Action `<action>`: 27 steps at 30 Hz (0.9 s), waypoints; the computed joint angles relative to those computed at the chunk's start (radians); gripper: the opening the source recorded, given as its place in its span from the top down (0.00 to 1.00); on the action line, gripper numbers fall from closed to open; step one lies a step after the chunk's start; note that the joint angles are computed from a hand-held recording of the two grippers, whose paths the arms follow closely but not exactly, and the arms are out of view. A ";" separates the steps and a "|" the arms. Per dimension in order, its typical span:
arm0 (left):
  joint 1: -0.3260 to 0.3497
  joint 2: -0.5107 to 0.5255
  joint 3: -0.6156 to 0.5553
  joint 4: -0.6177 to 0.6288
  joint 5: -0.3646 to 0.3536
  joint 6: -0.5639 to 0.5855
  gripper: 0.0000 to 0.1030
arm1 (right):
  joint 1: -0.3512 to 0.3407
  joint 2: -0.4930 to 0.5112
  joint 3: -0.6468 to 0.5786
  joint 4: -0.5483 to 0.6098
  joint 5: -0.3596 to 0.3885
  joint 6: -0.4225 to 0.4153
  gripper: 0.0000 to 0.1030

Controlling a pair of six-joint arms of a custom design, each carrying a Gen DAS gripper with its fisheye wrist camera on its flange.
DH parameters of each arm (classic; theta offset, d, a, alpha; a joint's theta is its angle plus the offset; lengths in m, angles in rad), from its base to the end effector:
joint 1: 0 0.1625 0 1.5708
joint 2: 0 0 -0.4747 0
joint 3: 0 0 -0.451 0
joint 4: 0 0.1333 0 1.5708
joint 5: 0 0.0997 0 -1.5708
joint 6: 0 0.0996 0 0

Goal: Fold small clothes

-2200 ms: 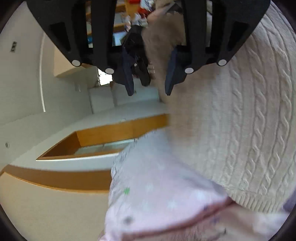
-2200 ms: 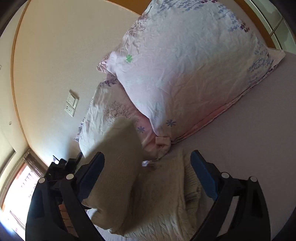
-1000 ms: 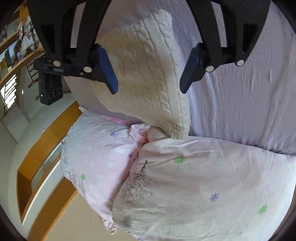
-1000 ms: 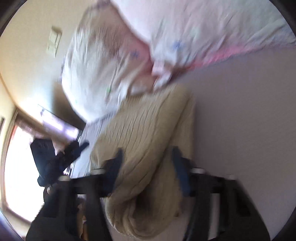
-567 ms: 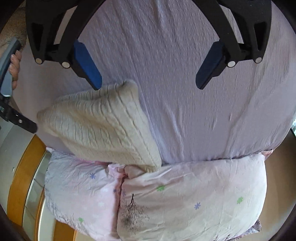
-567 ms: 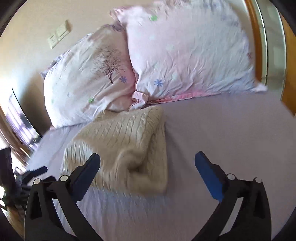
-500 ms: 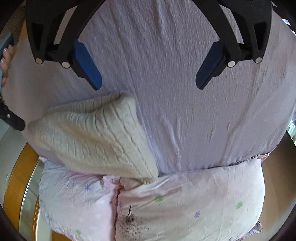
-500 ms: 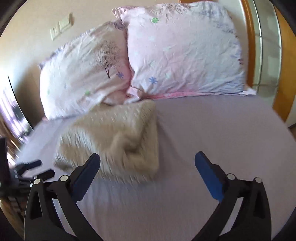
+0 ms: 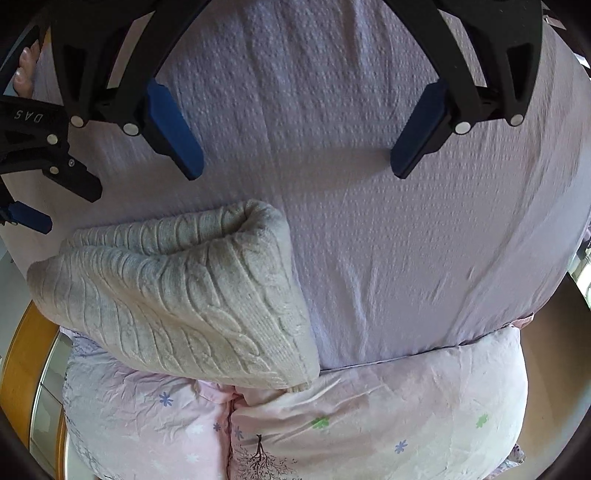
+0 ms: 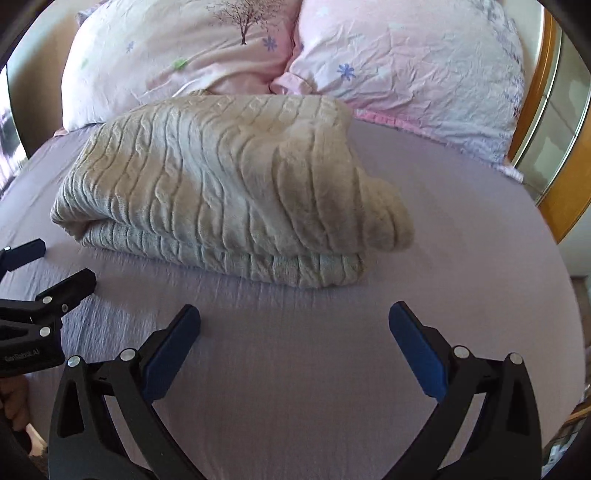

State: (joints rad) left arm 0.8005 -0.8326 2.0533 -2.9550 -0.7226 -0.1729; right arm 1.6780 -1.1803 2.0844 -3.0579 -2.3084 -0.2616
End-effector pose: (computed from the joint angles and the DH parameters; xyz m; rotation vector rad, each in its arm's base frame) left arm -0.2568 -0.5634 0.0412 0.6147 2.2948 -0.6602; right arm 0.1284 -0.5730 0.2404 0.1594 -2.3076 0.6189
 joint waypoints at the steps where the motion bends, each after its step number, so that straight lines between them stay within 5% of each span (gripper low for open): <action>1: 0.000 0.000 0.000 -0.002 0.001 0.002 0.02 | -0.010 -0.014 0.006 0.002 0.027 0.021 0.01; 27: 0.001 -0.002 0.001 -0.005 -0.009 0.014 0.02 | -0.004 -0.010 0.016 -0.006 0.009 0.010 0.01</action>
State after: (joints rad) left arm 0.8019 -0.8343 2.0544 -2.9602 -0.7315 -0.1590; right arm 1.6738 -1.1901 2.0999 -3.0634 -2.2992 -0.2513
